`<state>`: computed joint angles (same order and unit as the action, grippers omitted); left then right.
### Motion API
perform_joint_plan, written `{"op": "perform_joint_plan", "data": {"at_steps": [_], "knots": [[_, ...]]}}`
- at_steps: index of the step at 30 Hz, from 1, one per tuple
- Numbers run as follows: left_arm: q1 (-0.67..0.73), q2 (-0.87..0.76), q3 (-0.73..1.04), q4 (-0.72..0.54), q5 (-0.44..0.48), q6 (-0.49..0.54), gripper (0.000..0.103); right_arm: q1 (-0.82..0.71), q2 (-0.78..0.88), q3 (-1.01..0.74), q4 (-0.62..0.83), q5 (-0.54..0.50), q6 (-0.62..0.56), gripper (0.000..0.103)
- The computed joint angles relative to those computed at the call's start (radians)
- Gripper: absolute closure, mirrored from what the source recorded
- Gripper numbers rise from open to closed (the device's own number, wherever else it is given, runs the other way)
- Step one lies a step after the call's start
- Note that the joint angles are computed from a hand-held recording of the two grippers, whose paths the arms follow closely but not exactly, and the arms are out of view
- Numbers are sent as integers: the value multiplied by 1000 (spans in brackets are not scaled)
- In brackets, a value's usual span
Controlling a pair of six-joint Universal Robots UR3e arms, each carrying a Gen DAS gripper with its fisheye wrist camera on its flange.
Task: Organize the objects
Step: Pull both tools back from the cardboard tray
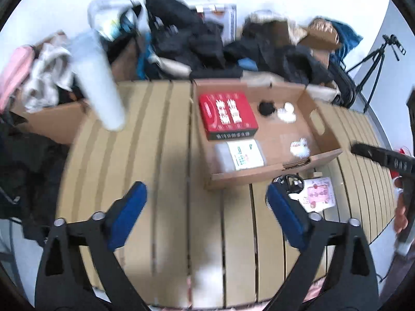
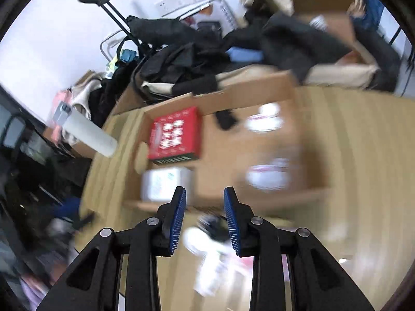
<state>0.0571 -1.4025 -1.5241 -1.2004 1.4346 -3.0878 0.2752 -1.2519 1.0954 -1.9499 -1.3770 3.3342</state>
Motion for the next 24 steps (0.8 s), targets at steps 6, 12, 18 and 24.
{"op": "perform_joint_plan", "data": {"at_steps": [6,12,18,24], "knots": [[-46,222,-6,-108,56,-10,0,22,-374,261,48,-197,-97,15],[-300,463,-151,-132,204,-131,0,216,-699,553,-20,-344,-12,15],[-839,632,-375,-157,513,-482,0,741,-861,888,-107,-728,343,15],[-992,560,-394,-91,556,-553,0,816,-952,1094,-191,-691,598,15]]}}
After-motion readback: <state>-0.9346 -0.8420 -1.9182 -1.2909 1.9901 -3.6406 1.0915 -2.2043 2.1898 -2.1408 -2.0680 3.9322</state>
